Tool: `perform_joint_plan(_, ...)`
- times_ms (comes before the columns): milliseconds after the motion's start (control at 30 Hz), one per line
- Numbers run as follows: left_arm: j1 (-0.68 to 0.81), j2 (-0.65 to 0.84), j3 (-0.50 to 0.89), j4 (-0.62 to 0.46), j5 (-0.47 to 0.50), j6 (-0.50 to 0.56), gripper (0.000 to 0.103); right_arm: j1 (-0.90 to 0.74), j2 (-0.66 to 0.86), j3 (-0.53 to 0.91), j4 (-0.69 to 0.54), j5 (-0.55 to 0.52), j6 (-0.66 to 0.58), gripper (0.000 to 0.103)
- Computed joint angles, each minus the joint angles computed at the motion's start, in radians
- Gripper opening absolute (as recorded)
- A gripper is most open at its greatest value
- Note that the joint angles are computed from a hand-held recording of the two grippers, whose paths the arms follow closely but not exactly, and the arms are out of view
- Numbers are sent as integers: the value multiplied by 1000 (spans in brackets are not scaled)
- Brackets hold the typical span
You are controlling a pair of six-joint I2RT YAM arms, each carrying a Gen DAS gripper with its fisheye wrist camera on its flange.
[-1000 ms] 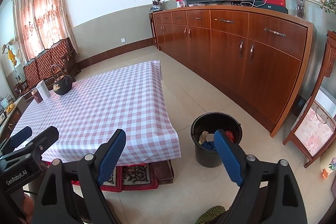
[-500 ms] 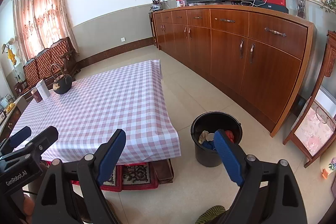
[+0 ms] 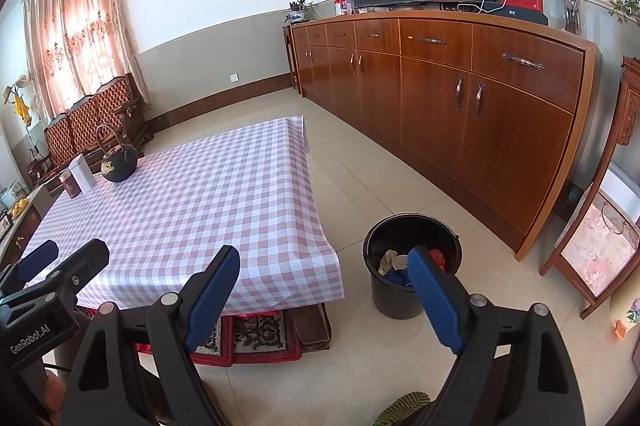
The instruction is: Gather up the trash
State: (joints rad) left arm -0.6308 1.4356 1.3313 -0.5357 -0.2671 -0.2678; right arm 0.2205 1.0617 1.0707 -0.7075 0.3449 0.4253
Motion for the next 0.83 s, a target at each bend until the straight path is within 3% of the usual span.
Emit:
perform_joint_plan(500, 8, 4, 0, 12, 32, 17, 103, 4, -4, 2, 2, 8, 1, 87)
perform_joint_plan(833, -26, -17, -34, 85, 36, 64, 102, -14, 2, -8, 10, 7, 7, 87)
